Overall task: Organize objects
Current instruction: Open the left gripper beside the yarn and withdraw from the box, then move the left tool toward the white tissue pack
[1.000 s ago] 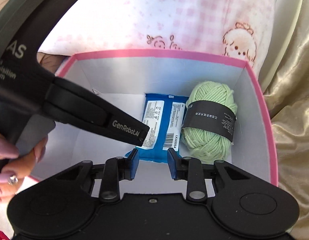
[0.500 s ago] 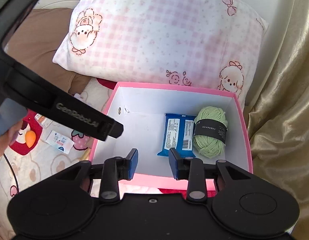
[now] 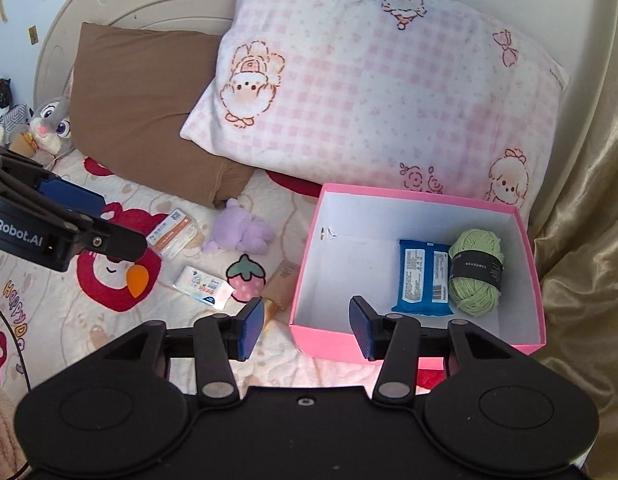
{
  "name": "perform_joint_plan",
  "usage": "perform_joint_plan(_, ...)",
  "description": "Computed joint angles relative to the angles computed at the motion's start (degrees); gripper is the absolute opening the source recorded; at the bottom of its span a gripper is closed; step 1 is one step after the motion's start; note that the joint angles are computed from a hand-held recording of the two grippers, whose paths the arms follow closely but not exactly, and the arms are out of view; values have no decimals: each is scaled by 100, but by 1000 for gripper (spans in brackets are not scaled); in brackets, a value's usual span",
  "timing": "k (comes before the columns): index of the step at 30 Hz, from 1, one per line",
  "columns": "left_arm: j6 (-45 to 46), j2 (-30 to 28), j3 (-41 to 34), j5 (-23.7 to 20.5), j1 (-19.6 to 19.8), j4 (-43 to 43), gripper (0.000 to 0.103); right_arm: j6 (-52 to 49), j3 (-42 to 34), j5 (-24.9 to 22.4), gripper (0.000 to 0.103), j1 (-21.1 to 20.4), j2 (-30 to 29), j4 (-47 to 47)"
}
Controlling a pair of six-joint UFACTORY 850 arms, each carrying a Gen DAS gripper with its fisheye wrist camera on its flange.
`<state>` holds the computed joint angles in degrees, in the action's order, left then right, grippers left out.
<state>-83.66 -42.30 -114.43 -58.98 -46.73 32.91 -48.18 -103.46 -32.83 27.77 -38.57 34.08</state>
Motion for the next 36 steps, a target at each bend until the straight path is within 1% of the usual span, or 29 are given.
perform_joint_plan(3, -161, 254, 355, 39, -66, 86, 73, -282, 133, -44, 57, 50, 120, 256)
perform_joint_plan(5, -321, 441, 639, 98, -115, 178, 74, -484, 239, -63, 64, 99, 190, 426)
perform_joint_plan(7, -491, 607, 903, 166, -149, 262, 75, -625, 303, -138, 65, 150, 216, 543)
perform_joint_plan(10, -669, 850, 1304, 409, -162, 235, 75, -585, 360, -221, 66, 252, 242, 417)
perform_joint_plan(12, -695, 958, 1478, 477, -187, 218, 75, -672, 447, -243, 67, 299, 309, 429)
perform_joint_plan(14, -767, 1070, 1663, 586, -207, 248, 76, -854, 516, -292, 76, 328, 361, 560)
perform_joint_plan(19, -1234, 1249, 2104, 813, -232, 586, 82, -1297, 542, -347, 84, 429, 298, 837)
perform_joint_plan(23, -1636, 1307, 2452, 1116, -140, 719, 83, -1177, 496, -429, 84, 485, 122, 836)
perform_joint_plan(27, -1790, 1266, 2739, 1500, 12, 638, 83, -1681, 675, -392, 84, 457, 52, 1462)
perform_joint_plan(31, -2240, 1193, 3023, 1777, 112, 957, 83, -2117, 586, -223, 84, 539, -184, 1735)
perform_joint_plan(33, -2453, 1159, 3172, 1989, 157, 1194, 83, -2406, 552, -118, 84, 567, -294, 2014)
perform_joint_plan(35, -2690, 1133, 3296, 2175, 195, 1367, 83, -2385, 489, 82, 84, 603, -418, 2196)
perform_joint_plan(36, -2852, 1136, 3405, 2360, 233, 1531, 83, -2151, 437, 215, 84, 636, -483, 2119)
